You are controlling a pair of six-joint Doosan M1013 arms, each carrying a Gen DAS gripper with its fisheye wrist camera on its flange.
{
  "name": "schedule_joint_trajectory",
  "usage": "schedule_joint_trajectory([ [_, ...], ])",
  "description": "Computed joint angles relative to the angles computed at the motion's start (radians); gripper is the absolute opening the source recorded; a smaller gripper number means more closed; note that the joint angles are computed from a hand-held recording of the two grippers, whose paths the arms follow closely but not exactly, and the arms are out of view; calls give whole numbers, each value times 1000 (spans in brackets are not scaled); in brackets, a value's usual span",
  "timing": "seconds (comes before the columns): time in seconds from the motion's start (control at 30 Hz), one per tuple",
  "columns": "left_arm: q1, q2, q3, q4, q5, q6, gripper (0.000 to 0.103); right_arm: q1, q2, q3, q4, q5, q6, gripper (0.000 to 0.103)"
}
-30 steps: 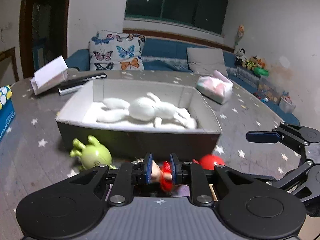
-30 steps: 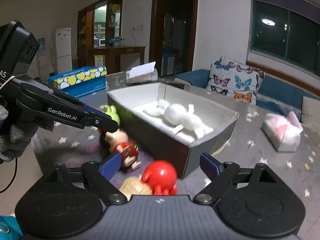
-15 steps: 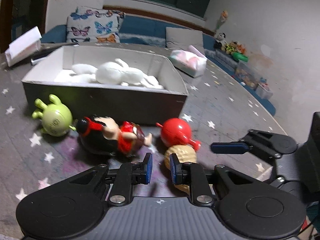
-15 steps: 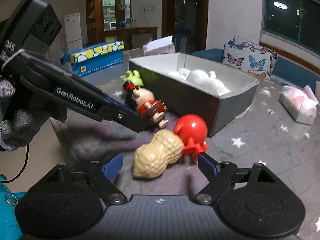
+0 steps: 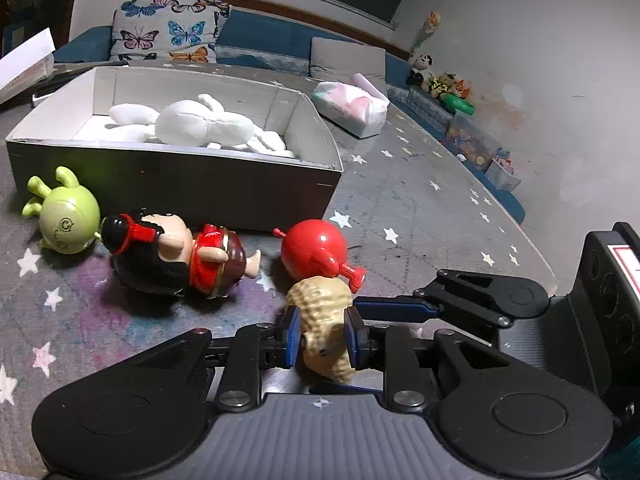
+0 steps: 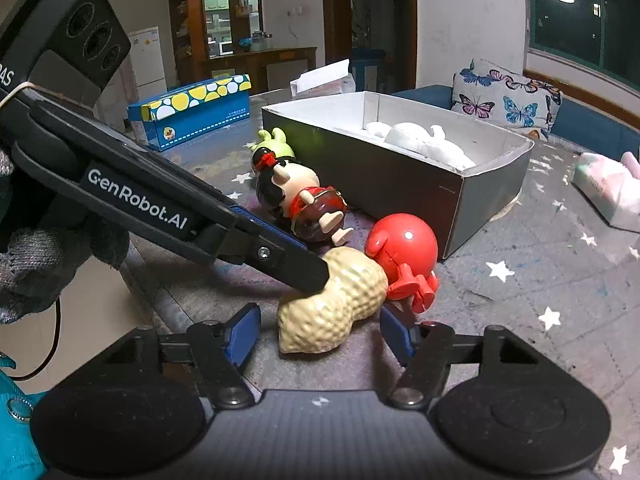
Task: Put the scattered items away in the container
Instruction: 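Grasp the tan peanut toy with the left gripper while the right gripper pinches it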
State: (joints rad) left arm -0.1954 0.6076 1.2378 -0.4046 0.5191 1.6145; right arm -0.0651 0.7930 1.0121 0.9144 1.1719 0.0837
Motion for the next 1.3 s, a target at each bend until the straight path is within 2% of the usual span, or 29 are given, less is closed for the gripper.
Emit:
schedule_joint_trajectory([
  [0.1,5,9,-12,-35,19,15,29,1,4,-5,0,5,6,63],
  [0.57,52,43,-37,-283,102,18,39,5,13,-16,3,5,44,60],
  [0.83,45,35,-29,-261,88,48,38,5,6,-6,1,-7,37,57],
  [0.9,45,30,-25,-252,85,45,33,4,1,-2,4,-9,31,57],
  [0.97,47,24,-20,-266,84,60,33,2,-3,2,14,-8,22,54],
  [1.3,42,1,-1,-310,17,121,31,-2,-22,12,70,-35,-14,53],
])
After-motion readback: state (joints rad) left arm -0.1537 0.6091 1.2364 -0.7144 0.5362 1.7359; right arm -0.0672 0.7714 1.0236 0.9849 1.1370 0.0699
